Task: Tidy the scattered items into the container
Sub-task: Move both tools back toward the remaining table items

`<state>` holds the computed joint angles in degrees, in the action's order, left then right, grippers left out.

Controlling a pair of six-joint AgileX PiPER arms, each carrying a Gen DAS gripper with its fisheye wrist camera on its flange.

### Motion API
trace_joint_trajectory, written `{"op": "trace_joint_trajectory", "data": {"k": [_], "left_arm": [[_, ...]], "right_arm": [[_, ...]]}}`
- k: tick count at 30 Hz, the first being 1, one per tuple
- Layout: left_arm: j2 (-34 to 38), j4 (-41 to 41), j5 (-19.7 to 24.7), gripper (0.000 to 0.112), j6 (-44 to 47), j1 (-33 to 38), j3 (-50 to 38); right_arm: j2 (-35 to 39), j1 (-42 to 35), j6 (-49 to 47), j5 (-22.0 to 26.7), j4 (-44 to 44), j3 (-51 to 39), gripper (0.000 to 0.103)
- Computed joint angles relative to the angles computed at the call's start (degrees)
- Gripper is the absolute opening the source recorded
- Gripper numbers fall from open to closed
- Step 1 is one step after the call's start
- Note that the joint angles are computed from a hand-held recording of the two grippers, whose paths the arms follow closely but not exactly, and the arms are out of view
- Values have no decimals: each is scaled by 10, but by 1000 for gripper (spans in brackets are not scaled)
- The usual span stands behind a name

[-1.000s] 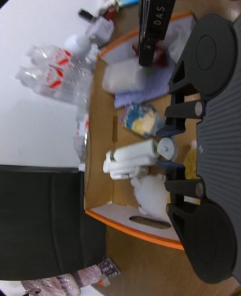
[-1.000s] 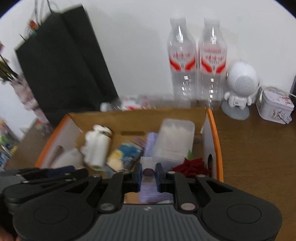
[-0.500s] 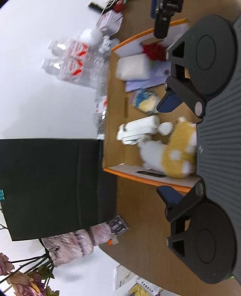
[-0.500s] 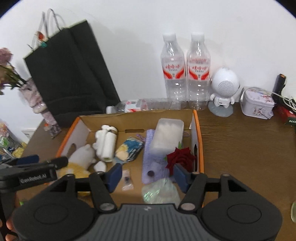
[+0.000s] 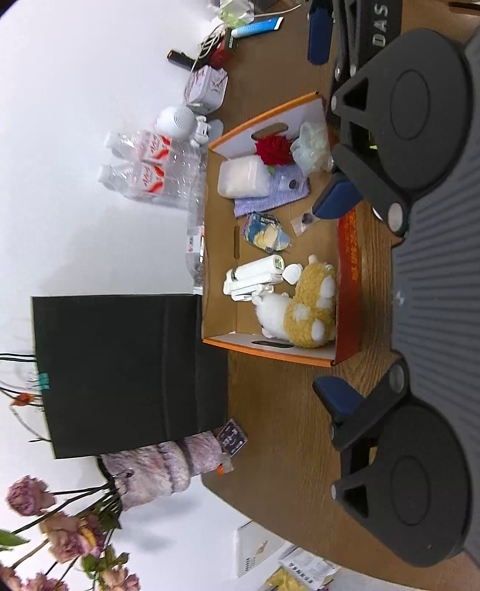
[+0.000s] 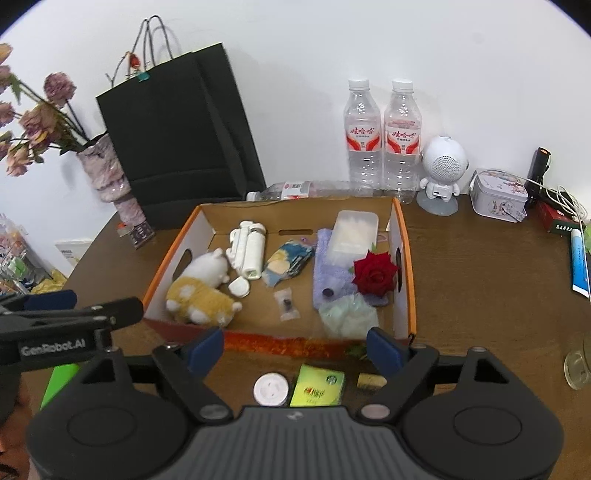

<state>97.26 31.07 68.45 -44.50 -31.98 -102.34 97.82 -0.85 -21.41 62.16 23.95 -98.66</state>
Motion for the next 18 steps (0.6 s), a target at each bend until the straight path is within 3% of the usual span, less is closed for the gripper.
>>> {"op": "trace_joint_trajectory", "data": {"k": [3, 7, 11, 13, 18], "left_arm": [[-60, 75, -34, 100, -70, -43, 99], [-140, 191, -67, 103, -206, -114, 247], [-206, 288, -80, 103, -350, -200, 415], [-219, 337, -72, 103, -459, -260, 508], [-192, 324, -71, 103, -638, -347, 624]], "right_arm": [[-45, -2, -24, -36, 6, 63, 86], [-135, -13, -102, -140, 45, 205, 89], [-230, -68, -272, -197, 194, 384, 102], [-272, -101, -362, -214, 266, 482, 103], [-339, -149, -579, -281, 412, 682, 103]]}}
